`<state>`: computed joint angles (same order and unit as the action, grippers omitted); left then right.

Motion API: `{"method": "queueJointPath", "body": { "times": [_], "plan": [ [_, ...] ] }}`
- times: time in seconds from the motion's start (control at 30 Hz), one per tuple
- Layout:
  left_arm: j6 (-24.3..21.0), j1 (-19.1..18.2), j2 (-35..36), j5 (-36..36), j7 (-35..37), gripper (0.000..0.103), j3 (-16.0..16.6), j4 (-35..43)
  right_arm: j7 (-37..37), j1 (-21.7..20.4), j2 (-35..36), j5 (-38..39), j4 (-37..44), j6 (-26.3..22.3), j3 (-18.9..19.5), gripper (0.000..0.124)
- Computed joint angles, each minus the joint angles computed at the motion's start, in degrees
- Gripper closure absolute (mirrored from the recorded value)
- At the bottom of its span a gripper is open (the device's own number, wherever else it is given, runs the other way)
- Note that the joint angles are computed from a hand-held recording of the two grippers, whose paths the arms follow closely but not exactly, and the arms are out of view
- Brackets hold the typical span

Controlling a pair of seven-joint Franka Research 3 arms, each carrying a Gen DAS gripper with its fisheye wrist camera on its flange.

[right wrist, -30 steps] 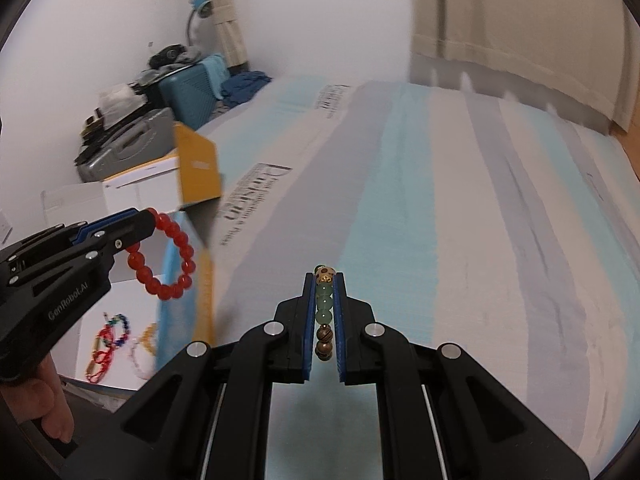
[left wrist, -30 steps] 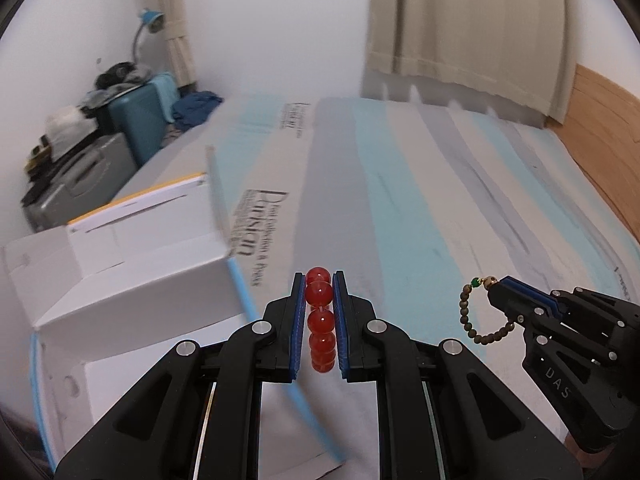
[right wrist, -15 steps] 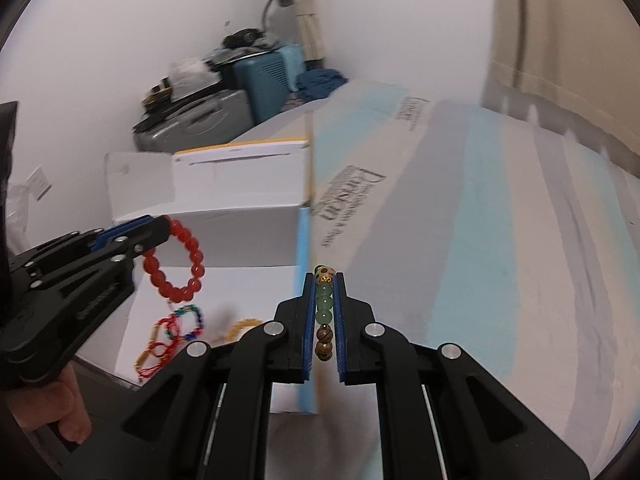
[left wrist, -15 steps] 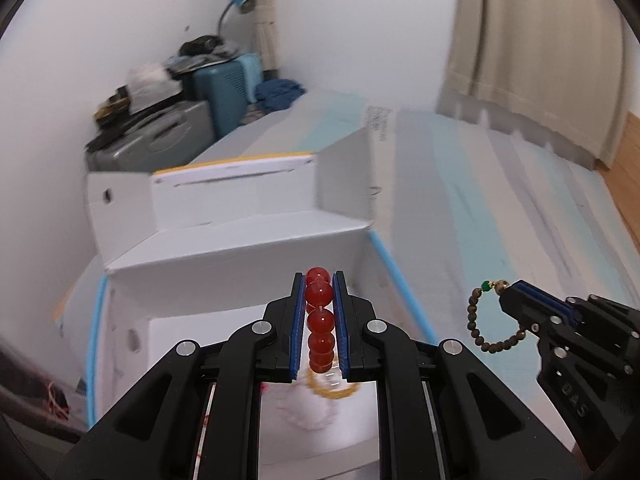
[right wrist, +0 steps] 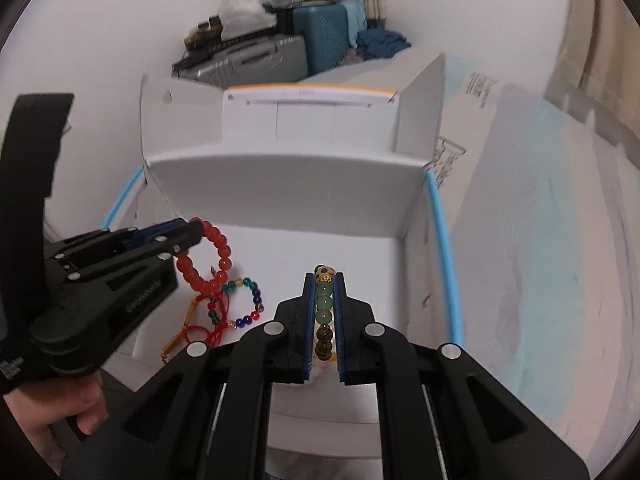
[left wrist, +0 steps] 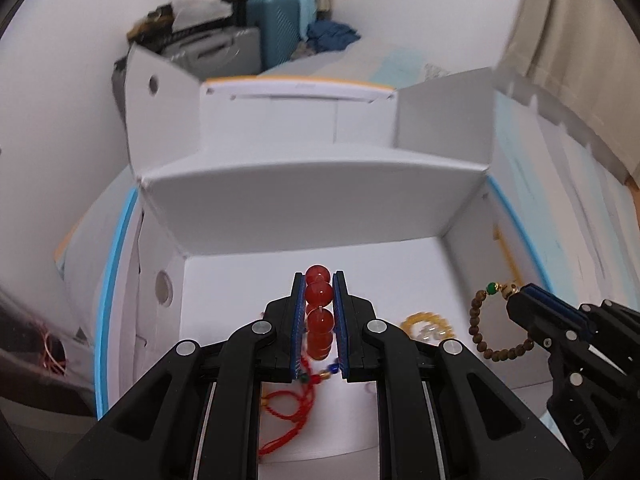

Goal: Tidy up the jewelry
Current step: 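Lower both bracelets into the box and open both tools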

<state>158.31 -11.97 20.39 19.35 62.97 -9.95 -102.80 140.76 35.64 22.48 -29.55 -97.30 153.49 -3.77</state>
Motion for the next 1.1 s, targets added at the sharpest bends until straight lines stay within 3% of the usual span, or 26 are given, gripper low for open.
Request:
{"method": "queueJointPath", "body": {
  "times": [0.33, 0.7, 0.73, 0.77, 0.87, 0.9, 0.93, 1.0, 1.1],
  "plan": [
    [-3.13, 0.60, 0.41, 0.04, 1.47, 0.090, 0.31, -0.94, -6.24, -0.71, 7.89, 8.70, 7.90, -5.21, 1.09, 0.116],
    [-5.01, 0.84, 0.96, -1.16, 1.45, 0.090, 0.15, -0.41, -6.56, -0.18, 9.75, 12.90, 9.10, -5.58, -0.08, 0.113],
    [-5.06, 0.72, 0.78, -0.85, 1.22, 0.089, 0.31, -0.69, -6.24, -0.15, 9.40, 13.04, 8.69, -5.30, -0.17, 0.110],
    [-5.09, 0.53, 0.82, -0.35, 0.78, 0.089, 0.61, -0.55, -6.04, -0.20, 8.94, 13.16, 8.07, -4.65, -0.16, 0.097],
    [-3.51, -0.38, -0.72, 2.62, -2.86, 0.087, 2.14, -2.13, -4.74, 0.41, 6.89, 11.91, 5.23, -1.45, -0.97, 0.076],
    [-2.78, -0.54, -1.61, 3.59, -4.29, 0.078, 2.57, -2.88, -3.57, 1.10, 5.93, 10.80, 4.18, -0.76, -1.70, 0.074],
    [-1.90, -0.83, -2.37, 4.97, -6.13, 0.060, 3.17, -3.69, -2.64, 1.44, 5.33, 9.97, 3.48, -0.20, -2.09, 0.068],
    [-0.29, -1.93, -4.53, 9.77, -11.13, 0.044, 4.90, -5.76, 0.86, 2.87, 3.26, 6.72, 1.11, 1.63, -3.73, 0.058],
    [0.62, -0.92, -6.46, 11.46, -13.21, 0.031, 4.25, -7.55, 6.43, 4.73, 0.38, 0.44, -1.71, 2.42, -5.64, 0.046]
  ]
}}
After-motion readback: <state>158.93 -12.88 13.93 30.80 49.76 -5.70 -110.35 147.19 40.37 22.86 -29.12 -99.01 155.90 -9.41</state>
